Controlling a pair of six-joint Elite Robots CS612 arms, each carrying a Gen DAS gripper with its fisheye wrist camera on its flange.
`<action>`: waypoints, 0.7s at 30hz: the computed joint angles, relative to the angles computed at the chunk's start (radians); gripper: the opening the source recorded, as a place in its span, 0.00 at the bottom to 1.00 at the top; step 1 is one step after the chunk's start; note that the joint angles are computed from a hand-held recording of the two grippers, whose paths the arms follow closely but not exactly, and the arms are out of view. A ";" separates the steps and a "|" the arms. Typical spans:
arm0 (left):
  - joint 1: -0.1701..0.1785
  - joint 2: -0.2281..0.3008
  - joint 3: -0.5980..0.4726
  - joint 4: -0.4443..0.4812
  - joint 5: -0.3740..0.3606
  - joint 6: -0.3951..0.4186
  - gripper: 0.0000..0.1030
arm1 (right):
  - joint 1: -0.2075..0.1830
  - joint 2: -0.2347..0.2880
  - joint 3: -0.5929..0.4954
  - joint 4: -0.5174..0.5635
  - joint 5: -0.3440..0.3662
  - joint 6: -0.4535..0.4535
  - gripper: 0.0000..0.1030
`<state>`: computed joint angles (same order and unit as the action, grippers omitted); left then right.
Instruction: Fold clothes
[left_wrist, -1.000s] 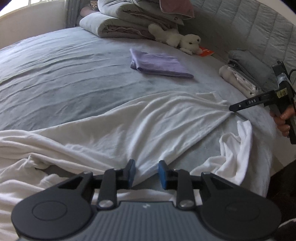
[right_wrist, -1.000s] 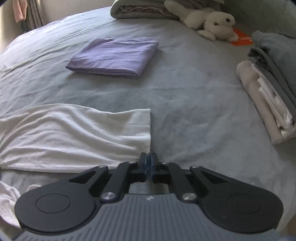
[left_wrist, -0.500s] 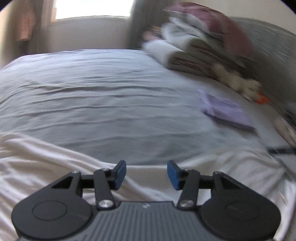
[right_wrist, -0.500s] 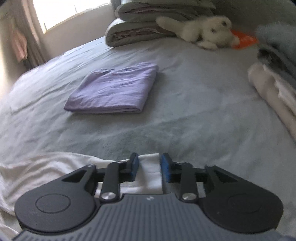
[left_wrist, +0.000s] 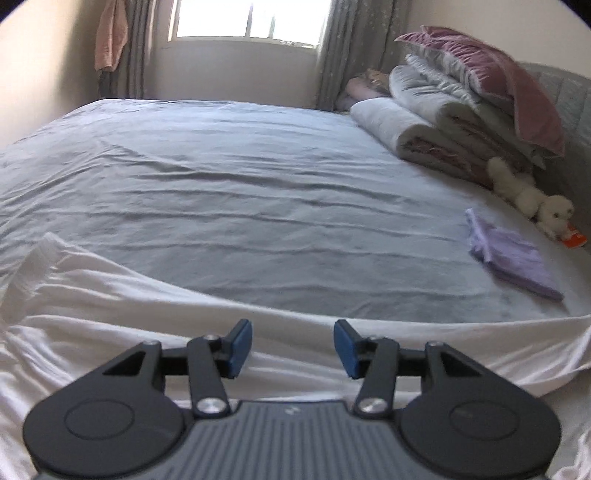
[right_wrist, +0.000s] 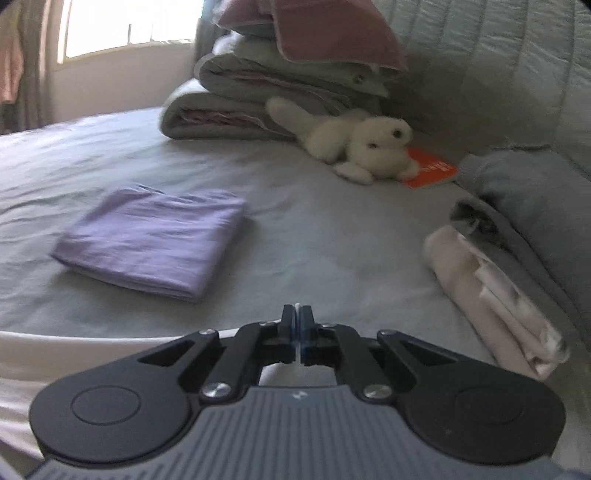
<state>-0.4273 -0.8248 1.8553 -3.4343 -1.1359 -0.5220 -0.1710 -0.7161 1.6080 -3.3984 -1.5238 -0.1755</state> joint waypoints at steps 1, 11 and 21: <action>0.002 -0.001 0.001 0.013 0.010 -0.003 0.49 | 0.001 0.001 -0.006 0.025 -0.003 -0.001 0.02; 0.027 -0.023 0.033 0.045 0.086 -0.144 0.49 | 0.022 -0.024 -0.006 0.038 0.041 0.041 0.18; 0.040 -0.043 0.026 0.158 0.211 -0.163 0.52 | 0.062 -0.048 -0.017 0.212 0.409 -0.129 0.33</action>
